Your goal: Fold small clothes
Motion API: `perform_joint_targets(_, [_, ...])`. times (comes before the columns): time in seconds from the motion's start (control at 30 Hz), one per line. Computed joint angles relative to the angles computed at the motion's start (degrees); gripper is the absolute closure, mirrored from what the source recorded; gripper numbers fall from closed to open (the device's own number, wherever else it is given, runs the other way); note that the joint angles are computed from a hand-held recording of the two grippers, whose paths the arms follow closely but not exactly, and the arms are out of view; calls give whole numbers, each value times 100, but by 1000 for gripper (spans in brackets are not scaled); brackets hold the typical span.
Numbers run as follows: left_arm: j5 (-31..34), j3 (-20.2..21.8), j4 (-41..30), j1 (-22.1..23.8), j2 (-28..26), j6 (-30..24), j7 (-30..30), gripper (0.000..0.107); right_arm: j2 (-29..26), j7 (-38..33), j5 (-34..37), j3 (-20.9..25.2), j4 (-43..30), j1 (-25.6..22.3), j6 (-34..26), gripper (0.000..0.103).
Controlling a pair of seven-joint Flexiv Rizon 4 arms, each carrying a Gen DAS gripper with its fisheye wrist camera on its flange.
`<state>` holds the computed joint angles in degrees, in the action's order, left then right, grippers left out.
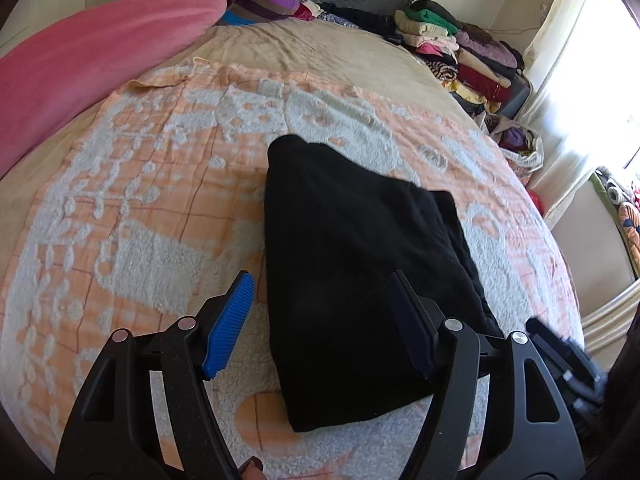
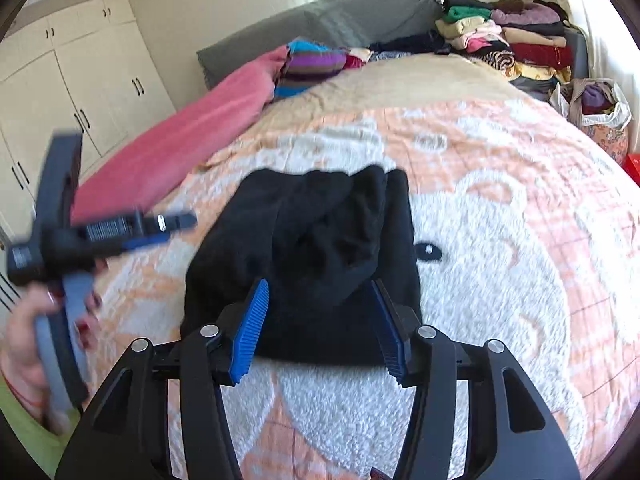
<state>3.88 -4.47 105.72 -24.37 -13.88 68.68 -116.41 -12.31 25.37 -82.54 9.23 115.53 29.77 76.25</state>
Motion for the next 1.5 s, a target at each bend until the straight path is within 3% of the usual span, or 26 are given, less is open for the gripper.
perform_joint_targets(0.13, [-33, -67, 65, 22, -54, -28, 257, 45, -1, 30, 238, -66, -31, -198, 502, 49])
perform_joint_targets(0.23, [-187, -146, 131, 30, -122, 16, 445, 45, -307, -633, 1183, -45, -233, -259, 1022, 48])
perform_joint_targets(0.3, [-307, -194, 151, 35, -160, 16, 578, 44, -548, -1419, 2147, 235, -406, -345, 1079, 47])
perform_joint_targets(0.37, [-251, -147, 113, -30, -191, -19, 596, 43, -877, -2444, 3191, 850, -753, -614, 804, 47])
perform_joint_targets(0.43, [-209, -115, 103, -69, -205, -8, 597, 42, -1116, -3176, 3782, 1190, -1105, -702, 342, 47])
perform_joint_targets(0.6, [-244, -118, 134, -81, -199, 37, 663, 41, -1597, -3453, 4600, 1170, -1555, -629, 423, 46])
perform_joint_targets(0.7, [-280, -127, 144, -76, -193, 54, 721, 41, -1842, -3999, 5168, 1520, -1872, -778, -63, 46])
perform_joint_targets(0.73, [-300, -131, 146, -69, -199, 63, 739, 41, -1871, -4039, 5262, 1487, -1895, -734, -73, 46])
perform_joint_targets(0.77, [-292, -118, 137, -83, -197, 41, 724, 41, -1862, -4074, 5304, 1414, -1875, -669, 2, 53])
perform_joint_targets(0.8, [-300, -120, 134, -89, -193, 38, 722, 40, -1856, -4189, 5352, 1392, -1871, -636, 69, 71])
perform_joint_targets(0.9, [-326, -127, 137, -90, -186, 52, 724, 40, -1662, -4424, 5073, 933, -1819, -247, 3, 89])
perform_joint_targets(1.07, [-540, -219, 221, -33, -135, 201, 869, 39, -1276, -4429, 4811, 105, -1570, 318, 63, 90])
perform_joint_targets(1.2, [-558, -219, 199, -72, -170, 136, 942, 38, -1171, -4585, 4783, -318, -1463, 590, -478, 91])
perform_joint_targets(1.27, [-676, -279, 210, -38, -216, 111, 1048, 36, -1249, -4755, 4923, -263, -1486, 553, -690, 91])
perform_joint_targets(1.43, [-675, -273, 129, -108, -337, -67, 1125, 34, -1266, -4640, 4800, -463, -1324, 676, -529, 90])
perform_joint_targets(1.5, [-687, -278, 109, -123, -356, -146, 1164, 34, -1198, -4527, 4709, -526, -1216, 693, -300, 84])
